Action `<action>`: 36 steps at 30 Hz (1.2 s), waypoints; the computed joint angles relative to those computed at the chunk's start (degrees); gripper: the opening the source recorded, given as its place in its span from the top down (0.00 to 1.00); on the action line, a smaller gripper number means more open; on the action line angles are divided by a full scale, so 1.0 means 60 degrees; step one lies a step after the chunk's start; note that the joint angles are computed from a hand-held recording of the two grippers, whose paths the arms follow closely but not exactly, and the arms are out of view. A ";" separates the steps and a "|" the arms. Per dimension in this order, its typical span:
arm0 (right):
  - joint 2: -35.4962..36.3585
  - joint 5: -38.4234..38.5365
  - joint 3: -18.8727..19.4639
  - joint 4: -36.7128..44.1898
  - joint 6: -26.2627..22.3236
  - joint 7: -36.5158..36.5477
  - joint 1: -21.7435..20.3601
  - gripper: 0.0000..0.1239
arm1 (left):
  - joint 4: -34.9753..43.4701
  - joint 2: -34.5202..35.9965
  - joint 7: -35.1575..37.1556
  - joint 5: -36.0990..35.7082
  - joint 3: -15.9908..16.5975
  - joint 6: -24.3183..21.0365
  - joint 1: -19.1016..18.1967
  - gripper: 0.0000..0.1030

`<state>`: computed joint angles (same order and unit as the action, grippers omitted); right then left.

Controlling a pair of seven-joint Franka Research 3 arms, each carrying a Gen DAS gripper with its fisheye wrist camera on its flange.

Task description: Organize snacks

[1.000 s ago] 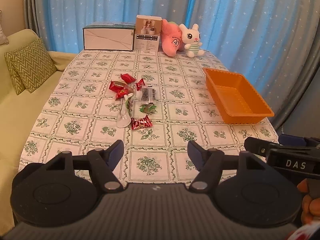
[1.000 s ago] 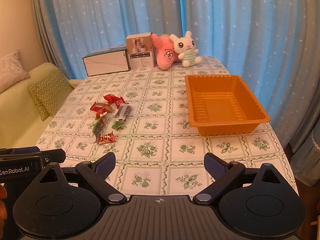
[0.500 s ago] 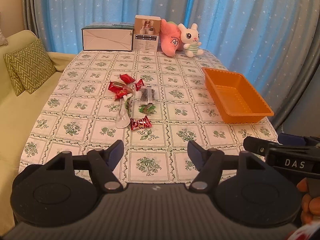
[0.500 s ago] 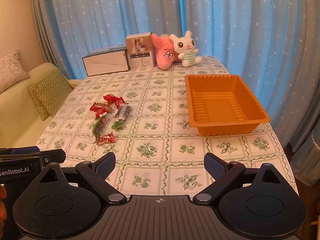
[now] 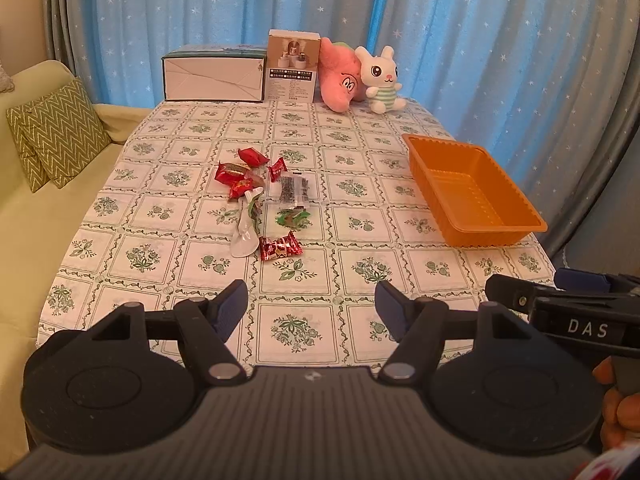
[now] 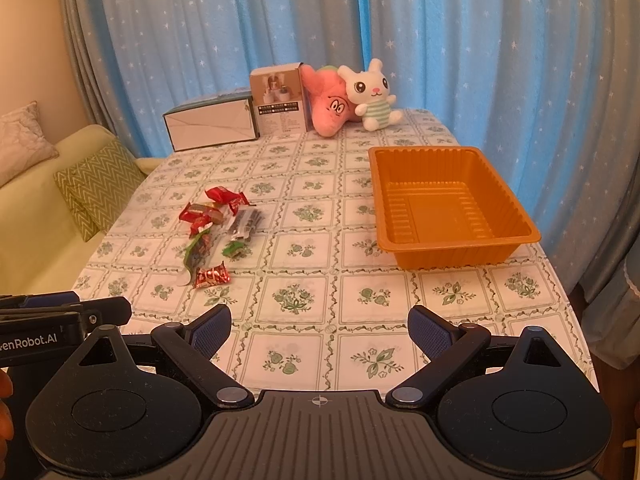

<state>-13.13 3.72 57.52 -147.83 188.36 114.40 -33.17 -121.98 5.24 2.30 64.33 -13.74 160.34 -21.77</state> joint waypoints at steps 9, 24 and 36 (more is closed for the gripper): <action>-0.0015 0.0051 -0.0097 -0.0022 0.0002 -0.0011 0.0113 0.23 | -0.0019 -0.0004 0.0007 0.0011 0.0013 0.0063 0.0009 0.35; -0.0045 0.0110 0.0038 -0.0033 0.0030 0.0013 0.0009 0.23 | -0.0012 0.0005 -0.0020 0.0036 0.0000 0.0055 -0.0015 0.35; -0.0038 0.0155 0.0043 -0.0080 0.0062 0.0035 0.0019 0.23 | -0.0040 0.0014 -0.0036 0.0008 0.0003 0.0085 -0.0030 0.35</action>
